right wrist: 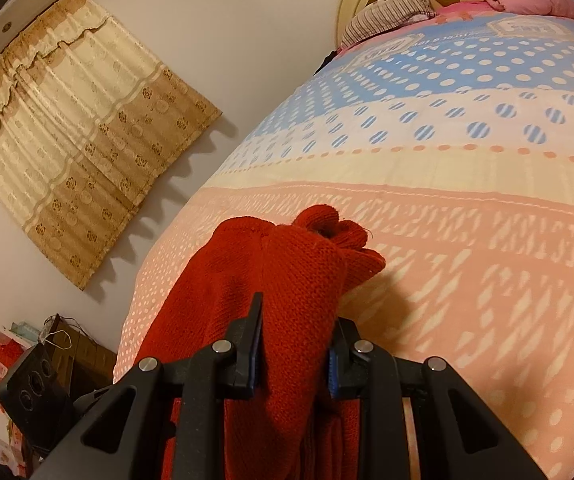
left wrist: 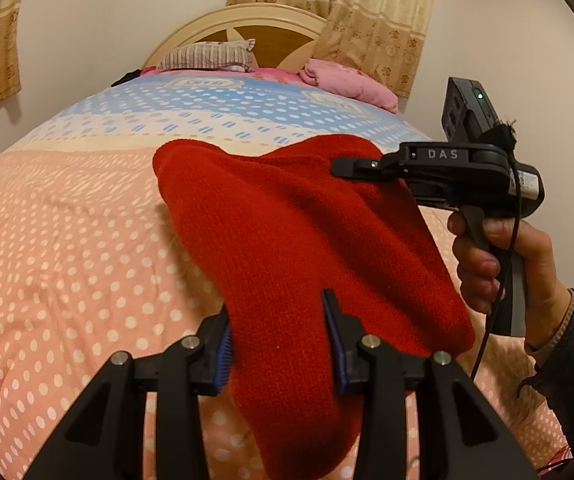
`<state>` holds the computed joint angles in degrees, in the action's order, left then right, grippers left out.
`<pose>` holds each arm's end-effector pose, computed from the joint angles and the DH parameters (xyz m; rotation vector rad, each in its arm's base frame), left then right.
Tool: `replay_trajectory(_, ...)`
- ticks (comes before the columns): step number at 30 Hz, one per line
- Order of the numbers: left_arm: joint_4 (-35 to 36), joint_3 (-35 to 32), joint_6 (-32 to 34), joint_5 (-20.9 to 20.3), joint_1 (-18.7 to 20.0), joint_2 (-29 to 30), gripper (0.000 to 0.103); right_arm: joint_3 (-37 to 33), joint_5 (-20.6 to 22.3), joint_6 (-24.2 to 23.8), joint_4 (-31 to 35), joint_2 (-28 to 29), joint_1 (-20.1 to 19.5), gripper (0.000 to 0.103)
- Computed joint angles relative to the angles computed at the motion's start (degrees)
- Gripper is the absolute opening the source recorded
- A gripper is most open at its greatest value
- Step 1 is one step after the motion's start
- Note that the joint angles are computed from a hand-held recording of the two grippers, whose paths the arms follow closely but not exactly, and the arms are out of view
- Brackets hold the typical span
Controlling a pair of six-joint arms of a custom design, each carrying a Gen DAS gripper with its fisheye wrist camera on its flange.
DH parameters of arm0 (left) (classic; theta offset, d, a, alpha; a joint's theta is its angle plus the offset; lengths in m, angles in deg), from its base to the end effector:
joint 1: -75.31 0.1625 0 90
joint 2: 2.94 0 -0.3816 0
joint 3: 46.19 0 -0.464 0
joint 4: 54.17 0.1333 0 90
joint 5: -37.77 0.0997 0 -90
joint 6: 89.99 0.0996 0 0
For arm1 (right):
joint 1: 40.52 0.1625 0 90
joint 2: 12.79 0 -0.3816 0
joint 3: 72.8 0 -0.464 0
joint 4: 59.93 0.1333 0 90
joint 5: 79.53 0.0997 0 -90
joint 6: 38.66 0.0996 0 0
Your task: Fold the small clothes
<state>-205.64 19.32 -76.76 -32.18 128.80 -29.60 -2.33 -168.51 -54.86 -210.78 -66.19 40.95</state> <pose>-0.3595 -0.7671 -0.0054 1.0910 2.5897 -0.6503 0.0131 -0.8230 0.3297 0.1965 -2.7820 1.0999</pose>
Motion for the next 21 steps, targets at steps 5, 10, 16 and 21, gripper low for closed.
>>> replay_trajectory(5, -0.36, 0.73, -0.44, 0.27, 0.38, -0.60, 0.041, -1.47, -0.24, -0.37, 1.18, 1.38, 0.64, 0.025)
replay_trajectory(10, -0.83, 1.42, -0.63, 0.46, 0.88, -1.24, 0.041, -2.67, -0.19, -0.41, 1.82, 2.54, 0.98, 0.025)
replay_trajectory(16, -1.35, 2.71, -0.70, 0.52, 1.53, -1.92, 0.041, -4.10, -0.46, -0.08, 2.50, 3.97, 1.20, 0.025)
replay_trajectory(21, -1.56, 3.82, -0.86, 0.40, 1.83, -2.66, 0.041, -4.86, -0.82, 0.02, 2.87, 4.72, 1.32, 0.025)
